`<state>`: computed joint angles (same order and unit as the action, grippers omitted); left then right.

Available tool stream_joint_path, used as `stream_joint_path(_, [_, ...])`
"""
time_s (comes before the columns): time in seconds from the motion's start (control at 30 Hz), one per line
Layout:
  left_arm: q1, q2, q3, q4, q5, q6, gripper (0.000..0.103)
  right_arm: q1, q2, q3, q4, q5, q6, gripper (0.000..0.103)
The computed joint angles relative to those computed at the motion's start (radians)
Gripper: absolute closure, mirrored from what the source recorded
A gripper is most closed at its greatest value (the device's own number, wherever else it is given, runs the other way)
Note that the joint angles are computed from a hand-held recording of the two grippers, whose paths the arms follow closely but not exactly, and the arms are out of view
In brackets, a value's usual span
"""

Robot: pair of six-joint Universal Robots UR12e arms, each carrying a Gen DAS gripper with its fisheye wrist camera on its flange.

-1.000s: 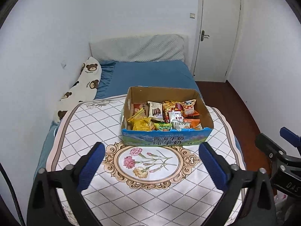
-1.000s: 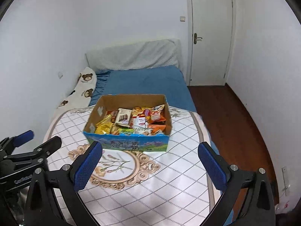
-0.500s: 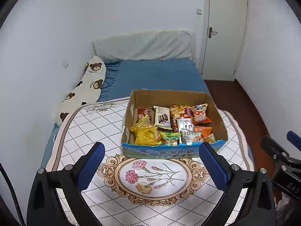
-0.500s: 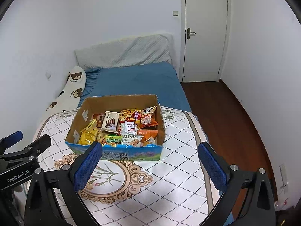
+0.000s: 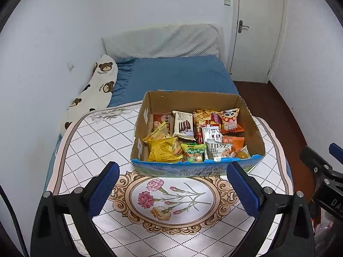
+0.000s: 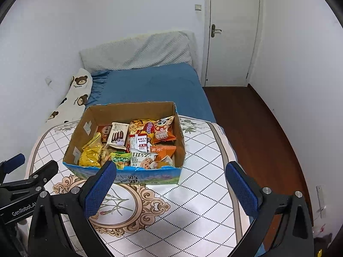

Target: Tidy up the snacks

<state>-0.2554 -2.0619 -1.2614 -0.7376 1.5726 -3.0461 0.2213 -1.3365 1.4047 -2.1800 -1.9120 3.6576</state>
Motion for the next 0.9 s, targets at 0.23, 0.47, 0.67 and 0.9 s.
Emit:
stream_joint_path(0.23, [0.002,-0.003,0.004,-0.001,-0.006,-0.004,0.0,0.002,0.0,-0.003,0.002,-0.002,-0.002,0.0])
stream_joint_path(0.47, [0.003,-0.002,0.003,-0.002,0.001,0.0,0.0,0.002,0.002,-0.008,0.004,0.001,-0.004,0.0])
stream_joint_path(0.67, [0.003,-0.002,0.0,-0.002,0.0,0.003,0.0,0.003,0.006,-0.012,0.014,0.002,-0.009,0.0])
stream_joint_path(0.9, [0.002,-0.002,-0.002,0.0,0.001,0.002,0.0,0.004,0.004,-0.007,0.017,0.006,-0.009,0.0])
